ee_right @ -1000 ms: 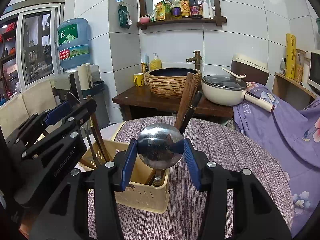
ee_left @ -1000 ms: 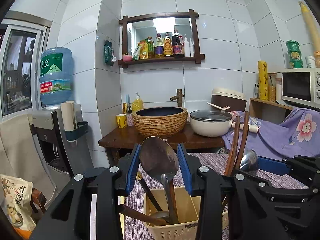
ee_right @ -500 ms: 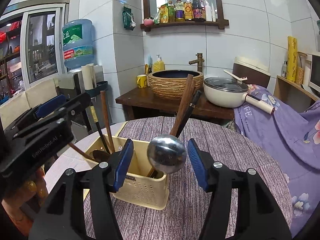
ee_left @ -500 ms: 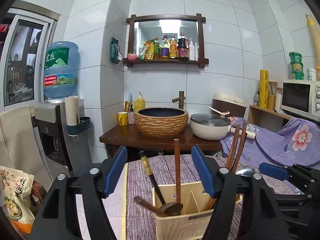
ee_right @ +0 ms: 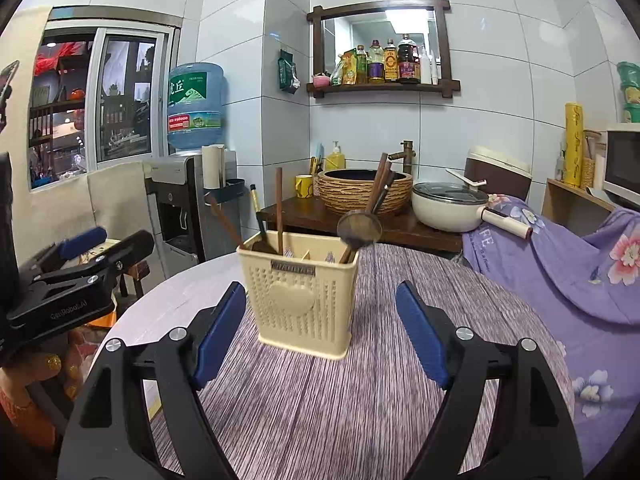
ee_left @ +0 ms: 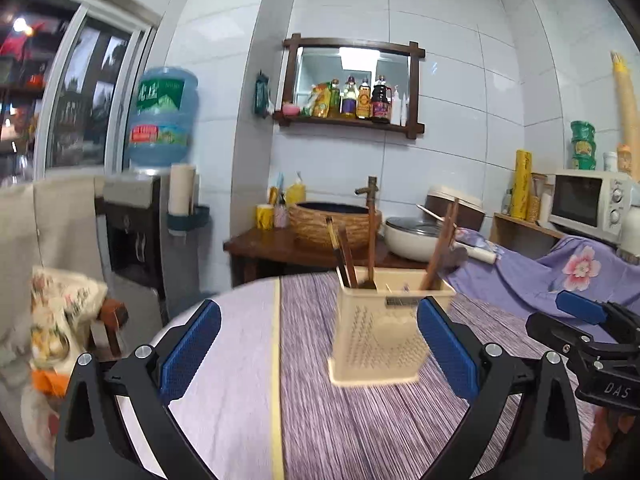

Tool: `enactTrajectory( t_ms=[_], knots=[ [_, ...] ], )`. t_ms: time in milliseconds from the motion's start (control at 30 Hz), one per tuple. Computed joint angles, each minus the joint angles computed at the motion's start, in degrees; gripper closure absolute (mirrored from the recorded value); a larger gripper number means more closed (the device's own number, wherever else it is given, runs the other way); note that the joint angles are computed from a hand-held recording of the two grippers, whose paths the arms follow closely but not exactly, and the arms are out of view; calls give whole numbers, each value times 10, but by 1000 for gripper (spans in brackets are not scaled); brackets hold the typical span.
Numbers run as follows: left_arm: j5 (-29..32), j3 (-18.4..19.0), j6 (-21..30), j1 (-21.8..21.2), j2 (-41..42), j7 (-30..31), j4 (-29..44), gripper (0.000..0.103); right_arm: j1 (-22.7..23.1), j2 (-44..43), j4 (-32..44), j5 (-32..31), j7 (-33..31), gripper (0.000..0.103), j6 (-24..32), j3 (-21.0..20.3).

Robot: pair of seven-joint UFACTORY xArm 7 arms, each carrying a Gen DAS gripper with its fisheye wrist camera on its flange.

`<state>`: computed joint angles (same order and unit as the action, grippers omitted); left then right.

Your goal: Organize utensils

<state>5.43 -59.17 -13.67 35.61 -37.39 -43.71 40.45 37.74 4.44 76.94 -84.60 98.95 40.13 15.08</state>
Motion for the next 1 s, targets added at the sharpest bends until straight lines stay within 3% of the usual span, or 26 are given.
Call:
enactTrajectory(
  t_ms=[333, 467, 767, 1000],
  knots=[
    [10, 84, 43, -184, -69, -46, -128, 6, 35, -73, -139, -23, 116, 25, 95, 70],
    [21, 108, 63, -231, -97, -56, -154, 6, 48, -95, -173, -38, 135, 23, 136, 95],
    [37, 148, 72, -280, -130, -84, -190, 6, 51, -132, -217, -38, 170, 19, 160, 123],
    [50, 156, 57, -282, -141, -77, -196, 6, 45, -134, -215, -38, 166, 18, 153, 128]
  ],
)
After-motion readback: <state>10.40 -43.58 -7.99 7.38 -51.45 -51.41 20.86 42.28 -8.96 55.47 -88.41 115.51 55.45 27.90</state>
